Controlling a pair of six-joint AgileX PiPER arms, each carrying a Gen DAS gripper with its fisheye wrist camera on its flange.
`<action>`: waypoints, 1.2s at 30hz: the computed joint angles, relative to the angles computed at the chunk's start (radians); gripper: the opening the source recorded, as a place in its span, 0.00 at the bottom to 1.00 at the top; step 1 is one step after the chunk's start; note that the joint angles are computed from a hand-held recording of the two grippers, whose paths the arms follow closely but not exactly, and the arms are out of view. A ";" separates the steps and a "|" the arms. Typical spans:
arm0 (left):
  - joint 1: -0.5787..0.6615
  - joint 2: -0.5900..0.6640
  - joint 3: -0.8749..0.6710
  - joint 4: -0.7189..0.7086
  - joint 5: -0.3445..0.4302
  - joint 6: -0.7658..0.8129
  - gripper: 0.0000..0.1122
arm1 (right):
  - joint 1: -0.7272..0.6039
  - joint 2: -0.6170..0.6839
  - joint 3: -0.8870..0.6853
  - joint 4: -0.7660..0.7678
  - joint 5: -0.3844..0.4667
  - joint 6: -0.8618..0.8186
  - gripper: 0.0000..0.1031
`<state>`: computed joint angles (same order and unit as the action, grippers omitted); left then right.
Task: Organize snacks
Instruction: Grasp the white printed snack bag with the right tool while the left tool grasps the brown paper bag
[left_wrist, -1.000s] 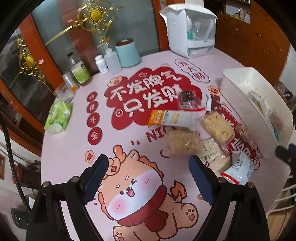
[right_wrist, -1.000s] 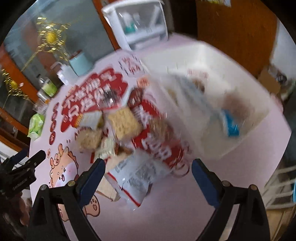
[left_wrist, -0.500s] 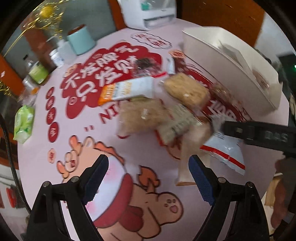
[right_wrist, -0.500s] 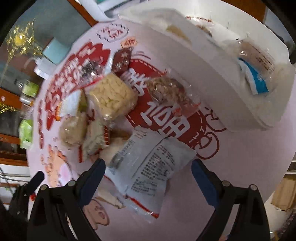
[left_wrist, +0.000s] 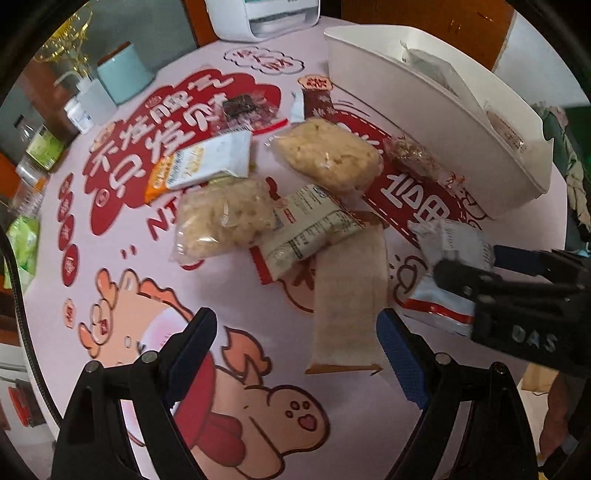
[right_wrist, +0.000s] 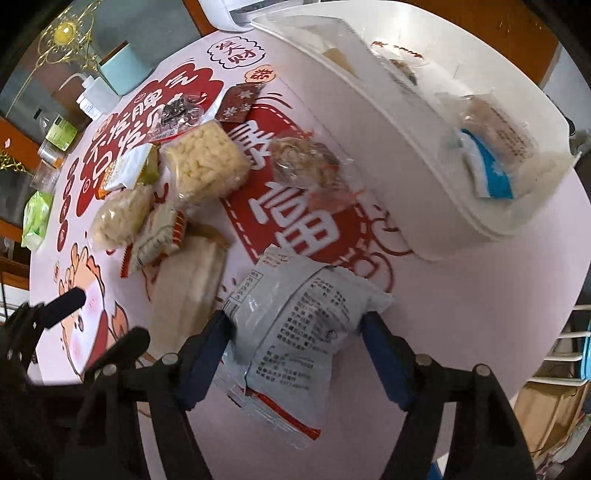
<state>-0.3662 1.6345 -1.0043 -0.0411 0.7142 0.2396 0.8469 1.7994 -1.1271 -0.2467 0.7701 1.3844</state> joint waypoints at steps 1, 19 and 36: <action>-0.003 0.018 -0.008 -0.010 0.004 0.000 0.78 | 0.001 -0.012 0.016 -0.003 -0.004 0.005 0.71; -0.079 0.162 -0.020 -0.003 -0.041 -0.068 0.72 | -0.021 -0.080 0.123 0.016 -0.106 -0.009 0.68; -0.049 -0.018 0.067 0.062 -0.028 -0.140 0.47 | 0.022 -0.099 0.102 -0.040 -0.119 -0.084 0.55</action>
<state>-0.4148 1.6166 -0.9370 0.0214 0.6862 0.0997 0.8694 1.7006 -1.0253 -0.2872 0.6508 1.3004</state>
